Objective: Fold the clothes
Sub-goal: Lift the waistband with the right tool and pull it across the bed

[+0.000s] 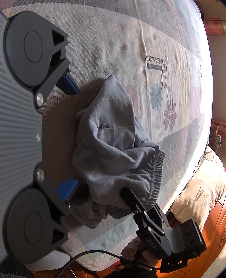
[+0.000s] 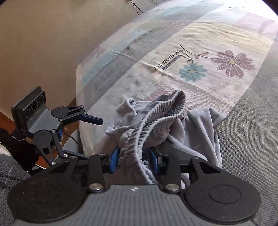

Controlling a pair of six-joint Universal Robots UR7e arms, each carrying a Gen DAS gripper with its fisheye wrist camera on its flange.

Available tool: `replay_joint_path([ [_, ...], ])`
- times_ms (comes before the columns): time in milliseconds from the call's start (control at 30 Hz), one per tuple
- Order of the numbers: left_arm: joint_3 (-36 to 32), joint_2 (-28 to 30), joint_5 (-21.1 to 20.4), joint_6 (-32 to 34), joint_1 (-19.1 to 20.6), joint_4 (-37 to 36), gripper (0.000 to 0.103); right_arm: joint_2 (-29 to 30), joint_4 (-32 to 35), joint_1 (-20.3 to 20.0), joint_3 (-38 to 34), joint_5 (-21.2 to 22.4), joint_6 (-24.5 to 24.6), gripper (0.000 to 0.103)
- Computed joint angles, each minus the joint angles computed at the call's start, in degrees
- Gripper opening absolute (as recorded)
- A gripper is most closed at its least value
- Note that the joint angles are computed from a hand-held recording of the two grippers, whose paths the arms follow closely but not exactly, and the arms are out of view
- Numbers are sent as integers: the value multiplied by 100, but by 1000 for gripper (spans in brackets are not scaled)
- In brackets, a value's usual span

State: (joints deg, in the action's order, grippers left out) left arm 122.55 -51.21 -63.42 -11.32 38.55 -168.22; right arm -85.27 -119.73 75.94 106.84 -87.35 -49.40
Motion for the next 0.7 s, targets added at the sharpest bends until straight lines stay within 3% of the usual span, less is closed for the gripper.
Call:
replay_joint_path([
  [67, 13, 1, -16, 29, -49, -34, 102, -139, -510, 132, 283, -372, 60, 21],
  [100, 25, -6, -16, 38, -81, -44, 102, -177, -775, 218, 425, -592, 79, 20],
  [167, 45, -19, -7, 43, -136, -51, 102, -261, -1215, 351, 653, -910, 99, 19],
  [400, 114, -63, 67, -11, -293, -42, 102, -696, -2341, 414, 1011, -1379, 423, 19],
  [700, 37, 133, -80, 72, -372, -46, 102, -1223, -3408, -231, 1159, -1938, 1426, 19],
])
